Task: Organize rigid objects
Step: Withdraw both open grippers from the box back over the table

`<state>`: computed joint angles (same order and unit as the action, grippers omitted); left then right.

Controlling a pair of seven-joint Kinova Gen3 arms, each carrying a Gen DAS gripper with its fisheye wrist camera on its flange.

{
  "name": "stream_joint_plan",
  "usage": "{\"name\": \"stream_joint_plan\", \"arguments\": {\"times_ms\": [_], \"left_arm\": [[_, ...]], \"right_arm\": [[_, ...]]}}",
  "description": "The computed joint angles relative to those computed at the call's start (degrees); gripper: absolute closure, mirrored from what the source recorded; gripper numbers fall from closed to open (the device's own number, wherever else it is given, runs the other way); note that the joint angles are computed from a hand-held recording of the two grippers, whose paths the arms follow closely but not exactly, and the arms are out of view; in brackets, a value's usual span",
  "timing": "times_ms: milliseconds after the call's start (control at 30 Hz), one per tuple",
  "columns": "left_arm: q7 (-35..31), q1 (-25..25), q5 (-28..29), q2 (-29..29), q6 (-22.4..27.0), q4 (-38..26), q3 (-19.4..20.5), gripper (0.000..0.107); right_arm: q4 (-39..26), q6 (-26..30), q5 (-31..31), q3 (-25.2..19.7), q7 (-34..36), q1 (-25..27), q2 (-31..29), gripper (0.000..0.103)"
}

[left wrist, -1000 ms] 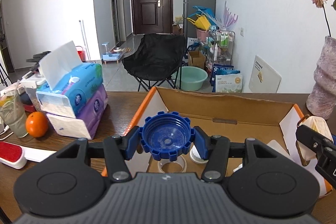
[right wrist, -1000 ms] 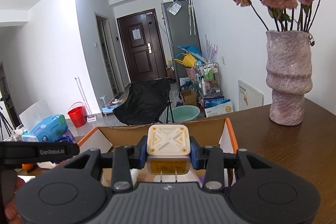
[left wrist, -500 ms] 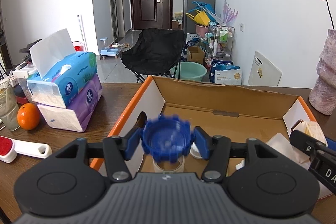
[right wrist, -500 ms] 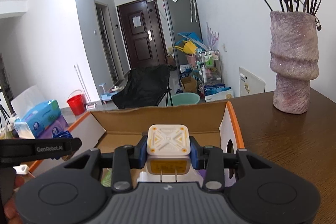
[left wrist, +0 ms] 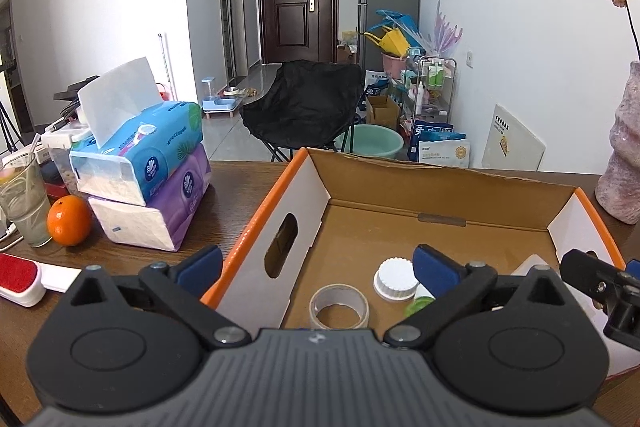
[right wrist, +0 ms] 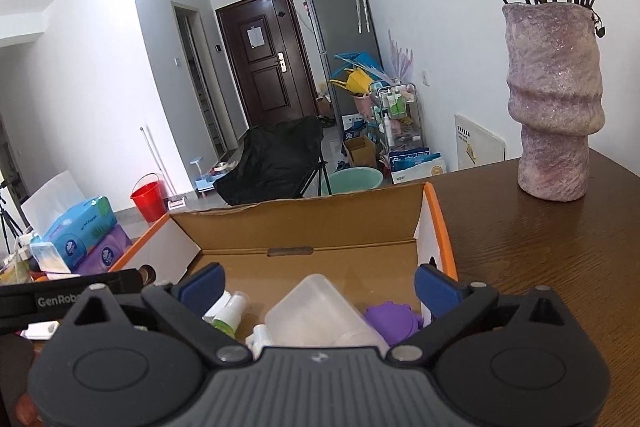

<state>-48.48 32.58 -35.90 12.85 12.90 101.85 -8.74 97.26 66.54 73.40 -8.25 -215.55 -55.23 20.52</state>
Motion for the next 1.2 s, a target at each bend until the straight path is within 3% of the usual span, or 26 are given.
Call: {"name": "stream_joint_plan", "arguments": {"times_ms": [333,833,1200], "left_arm": [[-0.40,-1.39,0.47,-1.02,0.47,0.83,0.86,0.004],[-2.68,-6.45,1.29,-4.72,0.36,3.73,5.40,0.004],[-13.06,-15.28,10.79,-9.53,-1.66,8.98,10.81,0.004]], "right_arm": [[-0.35,0.41,-0.01,0.10,0.07,-0.26,0.27,0.000],[-1.48,3.28,-0.23,-0.27,1.62,-1.87,-0.03,0.000],[-2.31,7.78,0.17,-1.37,2.32,-5.13,0.29,0.000]]}}
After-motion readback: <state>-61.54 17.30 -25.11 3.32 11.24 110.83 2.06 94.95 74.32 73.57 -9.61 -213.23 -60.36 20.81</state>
